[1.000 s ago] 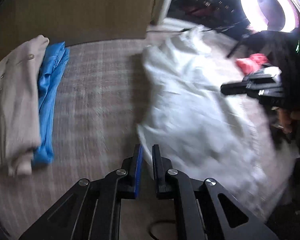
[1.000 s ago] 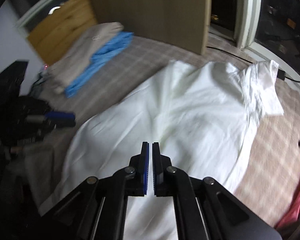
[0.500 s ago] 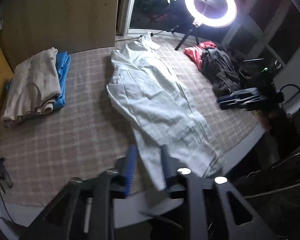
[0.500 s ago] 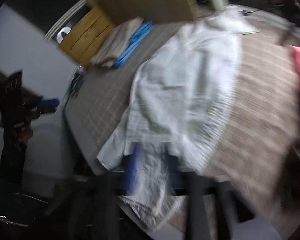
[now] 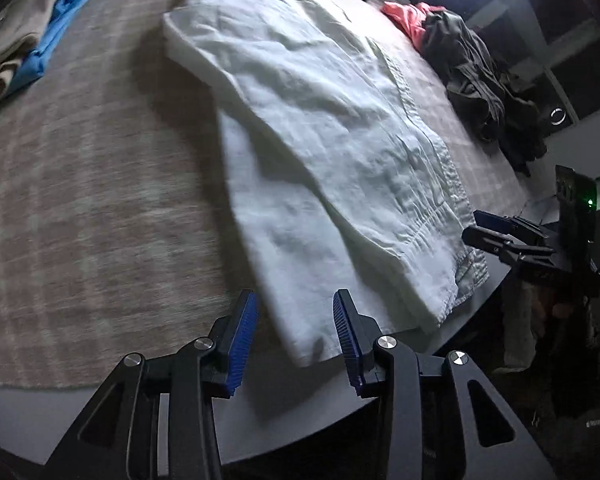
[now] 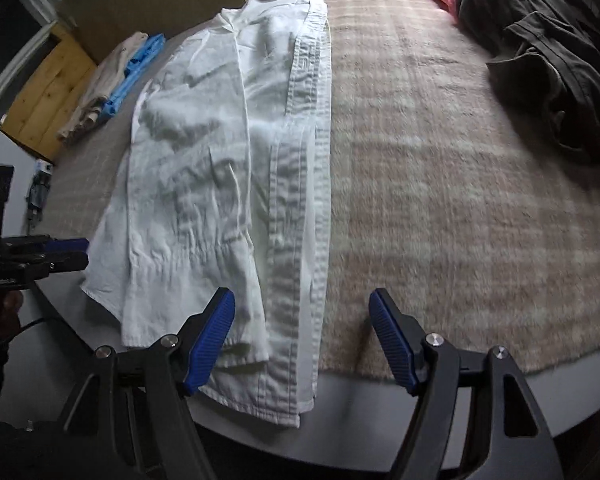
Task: Fold clothes
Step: 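Grasp the shirt hem with both grippers and lift it toward the collar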
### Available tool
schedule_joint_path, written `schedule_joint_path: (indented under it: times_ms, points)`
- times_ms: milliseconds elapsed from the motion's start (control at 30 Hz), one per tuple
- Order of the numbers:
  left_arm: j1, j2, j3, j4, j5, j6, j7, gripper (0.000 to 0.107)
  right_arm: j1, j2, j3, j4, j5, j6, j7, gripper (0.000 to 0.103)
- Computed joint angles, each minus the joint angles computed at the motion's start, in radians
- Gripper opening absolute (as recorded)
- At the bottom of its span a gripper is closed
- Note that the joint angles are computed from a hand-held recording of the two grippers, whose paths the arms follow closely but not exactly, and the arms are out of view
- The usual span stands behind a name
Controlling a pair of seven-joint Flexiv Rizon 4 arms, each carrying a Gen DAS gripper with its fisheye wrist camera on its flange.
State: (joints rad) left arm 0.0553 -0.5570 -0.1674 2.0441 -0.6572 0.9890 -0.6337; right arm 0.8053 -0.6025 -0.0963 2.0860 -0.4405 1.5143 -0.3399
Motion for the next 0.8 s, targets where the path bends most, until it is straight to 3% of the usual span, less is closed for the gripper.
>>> schedule_joint_path:
  times_ms: [67, 200, 333, 433, 467, 533, 600, 800]
  points:
    - [-0.019, -0.012, 0.013, -0.006, 0.032, 0.004, -0.018, 0.037, 0.036, 0.003, -0.034, 0.001, -0.018, -0.031, 0.017, 0.067]
    - [-0.034, -0.006, 0.009, 0.015, 0.069, 0.057, -0.009, 0.038, 0.034, -0.002, -0.016, -0.041, -0.054, -0.133, 0.05, 0.062]
    - [-0.052, 0.007, 0.018, 0.034, 0.131, 0.116, -0.001, 0.033, -0.035, -0.022, 0.09, -0.109, -0.069, -0.23, 0.013, 0.032]
    - [-0.035, 0.013, 0.003, 0.037, 0.14, 0.107, 0.01, 0.019, -0.075, -0.039, 0.146, -0.149, -0.062, -0.273, -0.018, 0.026]
    - [-0.025, 0.015, -0.007, 0.04, 0.131, 0.102, 0.02, 0.012, -0.099, -0.046, 0.167, -0.15, -0.044, -0.245, -0.025, 0.022]
    - [-0.006, 0.022, -0.024, 0.047, 0.1, 0.089, 0.036, 0.007, -0.144, -0.061, 0.209, -0.153, 0.002, -0.192, -0.047, 0.013]
    - [0.008, 0.029, -0.037, 0.054, 0.066, 0.071, 0.054, 0.004, -0.174, -0.072, 0.238, -0.154, 0.043, -0.153, -0.073, 0.012]
    - [0.05, 0.062, -0.034, 0.044, -0.075, -0.099, 0.075, 0.003, -0.277, -0.086, 0.339, -0.12, 0.2, 0.053, -0.133, 0.008]
